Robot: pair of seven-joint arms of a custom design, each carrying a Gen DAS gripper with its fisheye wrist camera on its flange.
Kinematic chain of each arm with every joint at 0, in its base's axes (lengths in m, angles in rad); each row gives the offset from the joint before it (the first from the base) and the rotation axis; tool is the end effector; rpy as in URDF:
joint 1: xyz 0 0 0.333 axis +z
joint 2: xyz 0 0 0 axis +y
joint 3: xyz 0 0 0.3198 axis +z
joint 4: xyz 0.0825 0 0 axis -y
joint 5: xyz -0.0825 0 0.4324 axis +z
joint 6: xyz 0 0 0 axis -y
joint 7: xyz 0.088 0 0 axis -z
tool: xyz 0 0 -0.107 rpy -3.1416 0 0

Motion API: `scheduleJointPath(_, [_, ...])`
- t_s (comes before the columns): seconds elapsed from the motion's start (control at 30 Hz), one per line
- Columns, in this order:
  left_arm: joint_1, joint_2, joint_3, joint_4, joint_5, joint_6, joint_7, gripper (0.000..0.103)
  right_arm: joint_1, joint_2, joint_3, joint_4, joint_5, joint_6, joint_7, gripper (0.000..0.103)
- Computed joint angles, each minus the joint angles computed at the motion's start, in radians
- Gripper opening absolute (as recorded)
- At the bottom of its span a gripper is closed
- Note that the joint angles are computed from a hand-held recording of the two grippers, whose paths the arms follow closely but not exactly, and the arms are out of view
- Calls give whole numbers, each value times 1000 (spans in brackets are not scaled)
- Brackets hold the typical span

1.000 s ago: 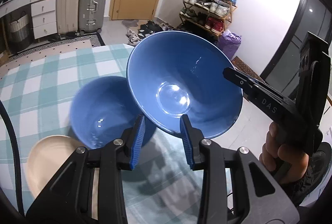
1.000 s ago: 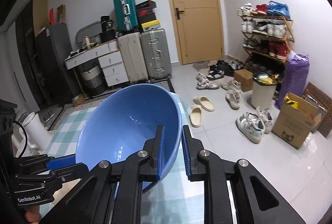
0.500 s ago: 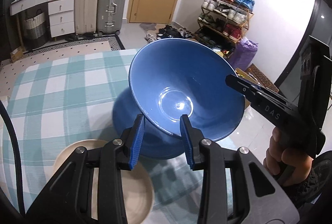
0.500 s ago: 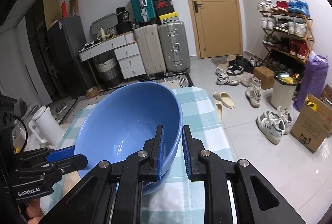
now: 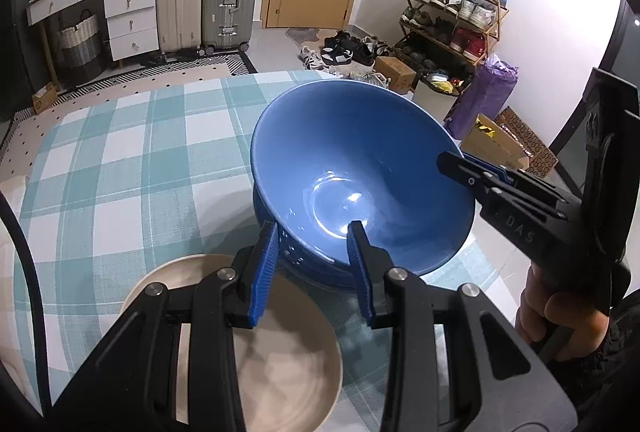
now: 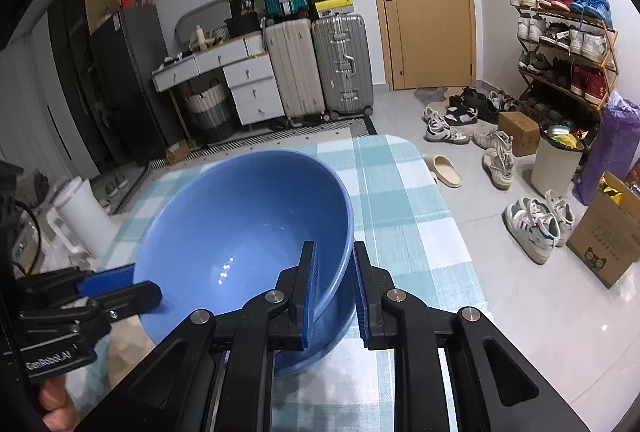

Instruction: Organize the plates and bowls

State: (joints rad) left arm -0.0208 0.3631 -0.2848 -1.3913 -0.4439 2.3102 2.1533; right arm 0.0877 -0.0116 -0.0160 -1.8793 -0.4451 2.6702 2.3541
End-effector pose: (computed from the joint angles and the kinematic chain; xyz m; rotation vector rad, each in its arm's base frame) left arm 0.7324 -0.2008 0.5721 -1.2664 2.5005 -1.0718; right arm 0.6511 0.0596 0.5923 -1.3366 2.0124 -0.7753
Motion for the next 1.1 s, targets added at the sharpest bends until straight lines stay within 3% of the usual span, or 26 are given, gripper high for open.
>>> scheduleJointPath(0.37, [-28, 65, 4, 21, 104, 44, -42, 31, 27, 42, -6, 24, -154, -72, 56, 18])
scheduleJointPath(1.1, [-40, 117, -9, 34, 201, 78, -82, 31, 61, 82, -26, 37, -231, -124, 77, 19])
